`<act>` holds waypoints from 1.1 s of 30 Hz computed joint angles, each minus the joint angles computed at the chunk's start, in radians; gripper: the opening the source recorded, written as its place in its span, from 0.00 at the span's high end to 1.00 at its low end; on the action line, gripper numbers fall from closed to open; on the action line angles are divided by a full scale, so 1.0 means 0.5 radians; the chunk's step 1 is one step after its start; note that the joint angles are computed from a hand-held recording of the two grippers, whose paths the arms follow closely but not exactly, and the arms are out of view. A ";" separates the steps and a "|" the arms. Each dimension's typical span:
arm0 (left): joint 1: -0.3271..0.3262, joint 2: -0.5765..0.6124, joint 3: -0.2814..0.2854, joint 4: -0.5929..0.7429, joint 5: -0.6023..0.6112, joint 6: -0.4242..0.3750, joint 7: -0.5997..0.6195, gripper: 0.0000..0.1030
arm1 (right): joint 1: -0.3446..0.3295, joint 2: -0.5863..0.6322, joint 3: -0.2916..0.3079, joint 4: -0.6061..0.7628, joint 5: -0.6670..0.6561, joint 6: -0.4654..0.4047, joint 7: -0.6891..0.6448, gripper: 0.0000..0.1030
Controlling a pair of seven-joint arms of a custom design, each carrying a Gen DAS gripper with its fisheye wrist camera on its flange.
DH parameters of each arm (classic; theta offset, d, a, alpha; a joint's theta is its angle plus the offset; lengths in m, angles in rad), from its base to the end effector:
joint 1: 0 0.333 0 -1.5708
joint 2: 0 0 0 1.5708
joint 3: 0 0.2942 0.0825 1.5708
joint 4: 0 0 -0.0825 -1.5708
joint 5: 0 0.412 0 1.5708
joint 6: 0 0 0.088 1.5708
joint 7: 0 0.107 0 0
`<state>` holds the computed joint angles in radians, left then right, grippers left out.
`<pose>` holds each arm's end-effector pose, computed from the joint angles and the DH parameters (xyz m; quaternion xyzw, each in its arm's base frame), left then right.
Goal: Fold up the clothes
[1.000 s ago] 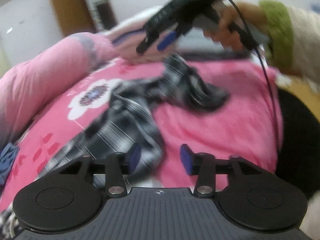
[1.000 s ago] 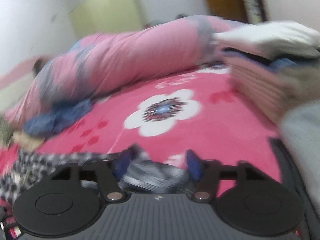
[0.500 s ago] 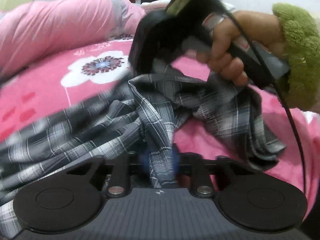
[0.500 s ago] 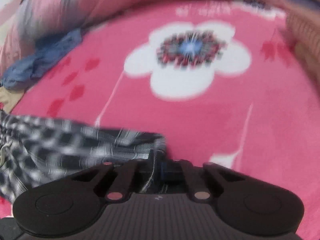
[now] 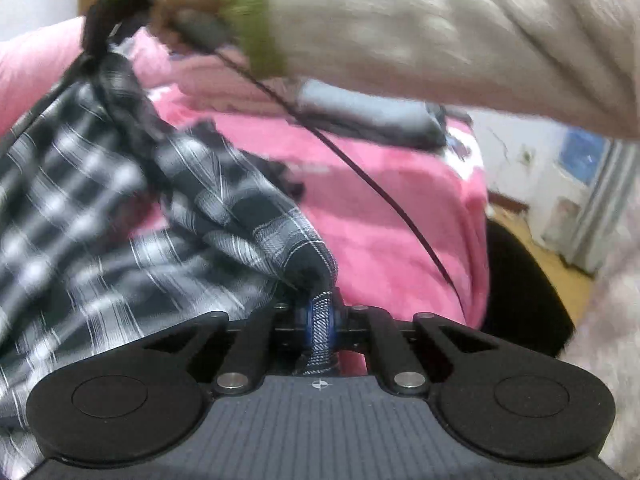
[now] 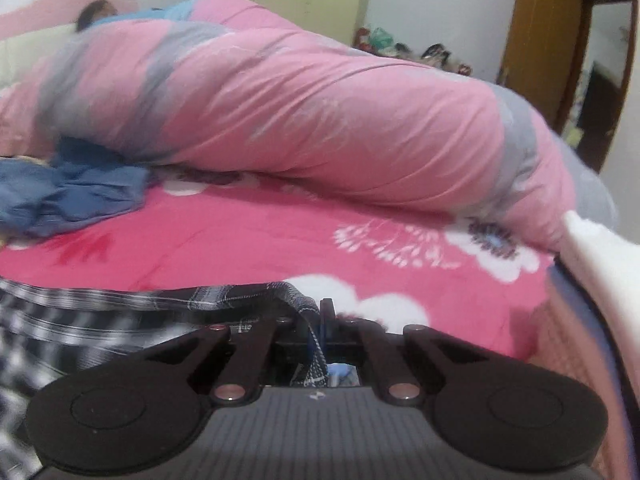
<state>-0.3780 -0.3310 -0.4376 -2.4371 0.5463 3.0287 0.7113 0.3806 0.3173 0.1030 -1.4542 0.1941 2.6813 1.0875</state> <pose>0.3195 -0.4097 0.4731 -0.4494 0.7730 -0.4073 0.1860 0.6531 0.3227 0.5895 -0.8315 0.3305 -0.2454 0.3729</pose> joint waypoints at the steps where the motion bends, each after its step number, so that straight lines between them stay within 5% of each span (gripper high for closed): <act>1: -0.066 -0.003 0.047 -0.015 -0.046 -0.018 0.056 0.96 | 0.048 0.066 -0.057 0.054 -0.098 -0.004 0.127 0.89; 2: -0.111 -0.005 0.077 -0.027 -0.083 -0.031 0.101 0.95 | 0.091 0.135 -0.111 0.114 -0.192 -0.016 0.251 0.80; 4: -0.059 -0.002 0.030 -0.028 -0.055 -0.015 0.062 0.94 | 0.148 0.166 -0.204 0.129 -0.366 -0.080 0.448 0.42; 7: 0.012 -0.012 -0.032 -0.024 0.005 -0.024 -0.008 0.91 | 0.062 0.042 -0.173 -0.054 -0.358 -0.062 0.483 0.37; 11: 0.040 -0.052 -0.065 -0.051 0.066 -0.027 -0.074 0.79 | -0.244 -0.451 0.008 -0.577 0.389 -0.015 0.028 0.18; 14: 0.145 -0.053 -0.174 -0.033 0.159 -0.025 -0.224 0.71 | -0.313 -0.793 -0.077 -0.864 0.972 -0.289 -0.236 0.06; 19: 0.223 -0.019 -0.276 0.053 0.348 -0.143 -0.466 0.71 | -0.302 -1.046 -0.206 -1.146 1.116 -0.680 -0.172 0.20; 23: 0.157 -0.009 -0.256 0.095 0.456 -0.274 -0.552 0.71 | -0.255 -1.062 -0.170 -1.260 1.047 -0.643 -0.189 0.22; 26: 0.109 -0.012 -0.241 0.110 0.538 -0.355 -0.613 0.71 | -0.226 -1.038 -0.168 -1.311 1.070 -0.577 -0.200 0.53; 27: 0.095 -0.016 -0.238 0.112 0.562 -0.379 -0.638 0.71 | -0.218 -1.028 -0.167 -1.326 1.081 -0.555 -0.205 0.78; 28: 0.080 -0.022 -0.232 0.113 0.582 -0.402 -0.659 0.71 | -0.211 -1.018 -0.165 -1.340 1.093 -0.533 -0.209 0.90; 33: -0.026 -0.085 -0.136 0.059 0.540 -0.393 -0.625 0.74 | -0.156 -1.472 -0.311 -1.732 1.612 -0.216 -0.496 0.97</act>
